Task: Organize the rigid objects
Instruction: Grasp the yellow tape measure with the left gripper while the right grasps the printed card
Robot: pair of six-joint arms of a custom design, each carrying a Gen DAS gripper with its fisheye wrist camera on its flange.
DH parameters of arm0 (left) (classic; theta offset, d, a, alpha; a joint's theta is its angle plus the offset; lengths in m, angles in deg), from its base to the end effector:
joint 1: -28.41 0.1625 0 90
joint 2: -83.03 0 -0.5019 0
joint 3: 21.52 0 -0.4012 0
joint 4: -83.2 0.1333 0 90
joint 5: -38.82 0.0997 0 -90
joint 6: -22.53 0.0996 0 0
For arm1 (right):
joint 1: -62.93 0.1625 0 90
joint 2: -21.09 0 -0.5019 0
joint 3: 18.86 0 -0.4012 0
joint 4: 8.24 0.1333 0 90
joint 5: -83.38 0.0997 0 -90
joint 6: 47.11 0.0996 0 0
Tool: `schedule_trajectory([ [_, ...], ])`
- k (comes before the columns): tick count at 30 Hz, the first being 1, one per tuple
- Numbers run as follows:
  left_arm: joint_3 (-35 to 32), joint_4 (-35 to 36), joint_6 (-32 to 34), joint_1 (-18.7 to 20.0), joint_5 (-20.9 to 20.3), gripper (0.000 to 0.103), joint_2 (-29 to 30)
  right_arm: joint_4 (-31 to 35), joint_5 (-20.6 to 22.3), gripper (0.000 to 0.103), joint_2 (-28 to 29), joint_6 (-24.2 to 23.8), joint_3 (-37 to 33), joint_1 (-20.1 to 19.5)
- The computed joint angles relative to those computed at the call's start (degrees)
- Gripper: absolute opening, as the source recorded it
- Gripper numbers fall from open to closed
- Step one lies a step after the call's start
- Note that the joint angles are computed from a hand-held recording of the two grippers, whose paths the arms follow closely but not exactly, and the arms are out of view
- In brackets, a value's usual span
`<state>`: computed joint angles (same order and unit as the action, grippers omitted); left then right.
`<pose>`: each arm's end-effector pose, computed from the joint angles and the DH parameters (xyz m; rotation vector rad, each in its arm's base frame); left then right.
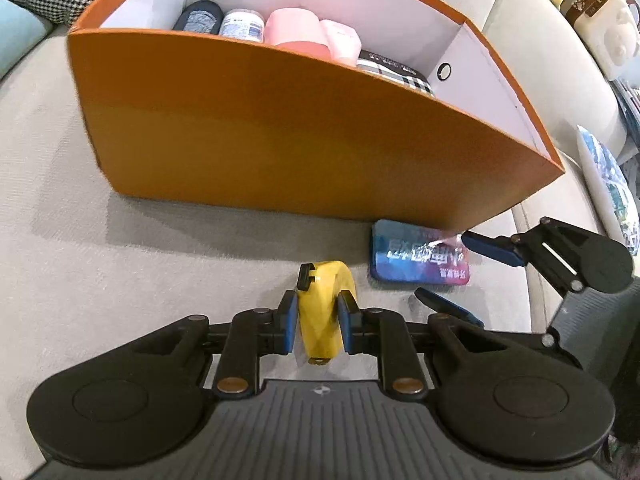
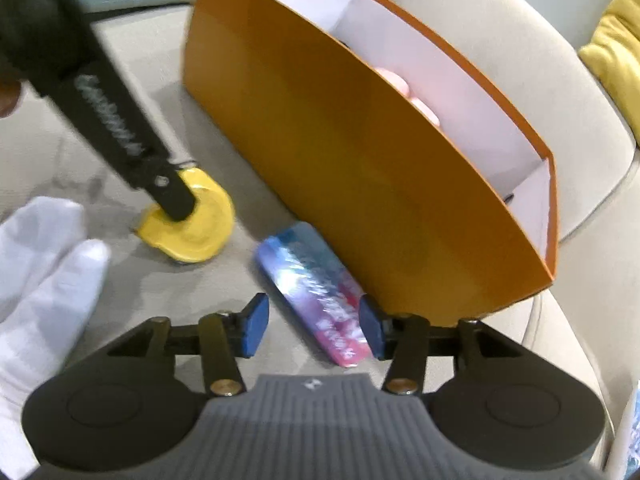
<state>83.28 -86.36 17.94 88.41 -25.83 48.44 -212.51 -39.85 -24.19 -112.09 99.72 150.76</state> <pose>-0.1786 -0.6613 -0.0027 0.5535 2.6840 -0.3971 0.0560 -0.6009 0.1373 0.9634 -2.0618 0.3308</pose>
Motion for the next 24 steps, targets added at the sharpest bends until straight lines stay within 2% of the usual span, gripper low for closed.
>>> schedule_trajectory([
  [4, -1.11, 0.61, -0.7, 0.18, -0.88, 0.027, 0.87, 4.55, -0.25, 0.058, -0.35, 2.86, -2.0, -1.17],
  [6, -1.85, 1.03, -1.67, 0.35, -0.9, 0.031, 1.42, 5.99, 0.55, 0.065, -0.64, 5.12, -2.68, -1.66],
  [8, -2.64, 2.0, -3.1, 0.82, -1.7, 0.035, 1.86, 9.61, 1.61, 0.067, -1.28, 8.9, -3.78, -2.44],
  [11, -3.03, 1.46, -3.82, 1.08, -1.91, 0.04, 2.43, 17.11, 4.91, 0.07, -3.0, 17.52, -5.61, -4.03],
  [12, -3.14, 1.32, -4.14, 1.24, -2.15, 0.042, 2.55, 17.5, 5.21, 0.07, -3.12, 18.43, -5.64, -4.14],
  [15, -3.24, 1.26, -4.31, 1.55, -2.85, 0.045, 2.67, 16.96, 3.32, 0.067, -3.06, 19.48, -5.05, -3.39],
  [18, -2.55, 0.58, -3.48, 1.61, -3.19, 0.044, 2.42, 19.59, 2.64, 0.061, -4.44, 25.3, -3.9, -2.96],
  [20, -1.71, -0.67, -2.6, 1.39, -2.84, 0.042, 2.26, 21.58, 2.99, 0.054, -5.48, 27.19, -2.84, -2.81],
  [22, -1.11, -1.69, -1.38, 0.97, -2.21, 0.036, 2.23, 22.9, 3.48, 0.051, -6.23, 27.63, -1.58, -2.38],
  [24, -0.31, -3.1, -0.43, 0.56, -2.13, 0.031, 1.98, 20.66, 1.96, 0.049, -5.75, 26.1, -0.74, -1.54],
])
